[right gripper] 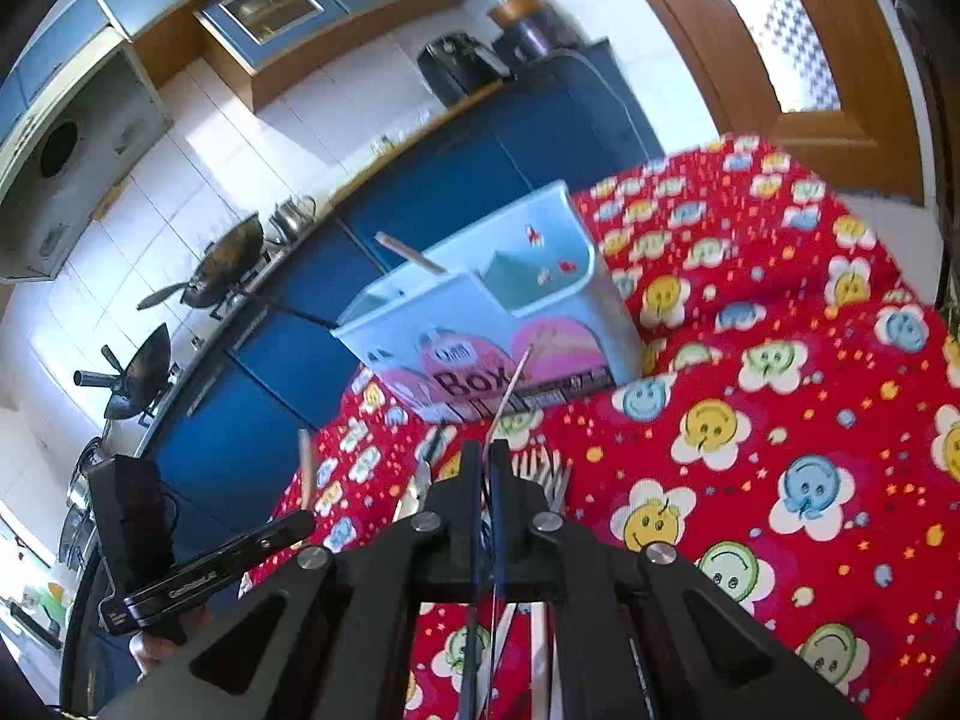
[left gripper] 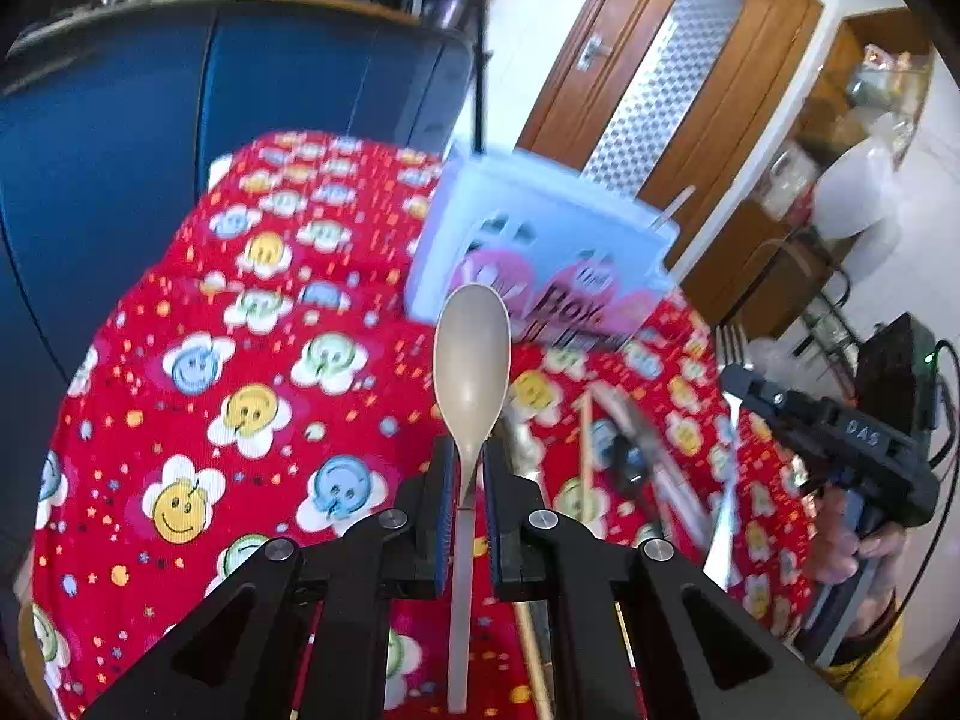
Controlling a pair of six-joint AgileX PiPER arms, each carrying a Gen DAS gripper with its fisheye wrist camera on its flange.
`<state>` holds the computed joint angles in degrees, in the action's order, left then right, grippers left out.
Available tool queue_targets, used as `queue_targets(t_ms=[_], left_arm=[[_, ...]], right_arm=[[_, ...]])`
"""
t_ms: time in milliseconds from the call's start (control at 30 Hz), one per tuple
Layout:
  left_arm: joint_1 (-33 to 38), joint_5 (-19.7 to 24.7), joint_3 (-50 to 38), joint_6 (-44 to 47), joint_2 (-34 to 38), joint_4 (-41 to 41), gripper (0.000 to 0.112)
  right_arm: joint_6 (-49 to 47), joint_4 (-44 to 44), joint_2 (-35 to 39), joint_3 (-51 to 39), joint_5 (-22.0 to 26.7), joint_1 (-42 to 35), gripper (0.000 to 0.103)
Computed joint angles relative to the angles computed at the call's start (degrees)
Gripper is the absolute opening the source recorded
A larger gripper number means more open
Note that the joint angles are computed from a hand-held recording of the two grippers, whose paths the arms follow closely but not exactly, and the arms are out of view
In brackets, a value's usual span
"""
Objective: Organize utensils
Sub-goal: 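Lift the wooden spoon and metal utensil and carry both over the caddy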
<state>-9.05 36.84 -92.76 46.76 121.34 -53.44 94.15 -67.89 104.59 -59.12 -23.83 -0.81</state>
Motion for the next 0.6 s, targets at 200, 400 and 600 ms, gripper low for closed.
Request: queue_targets(t_ms=[200, 400, 600], left_arm=[[-0.2, -3.7, 5.4, 12.3, -4.8, -12.9, 0.008], [-1.3, -5.5, 3.5, 18.1, -6.1, -19.5, 0.008], [-3.3, -6.3, -4.5, 14.0, -4.1, -16.5, 0.008]], right_arm=[[-16.4, 15.3, -4.9, 2.7, 4.0, 2.4, 0.003], [-33.0, 29.6, -8.5, 2.5, 7.8, 4.8, 0.003], [-36.0, 31.4, -9.3, 0.2, 9.8, 5.3, 0.003]])
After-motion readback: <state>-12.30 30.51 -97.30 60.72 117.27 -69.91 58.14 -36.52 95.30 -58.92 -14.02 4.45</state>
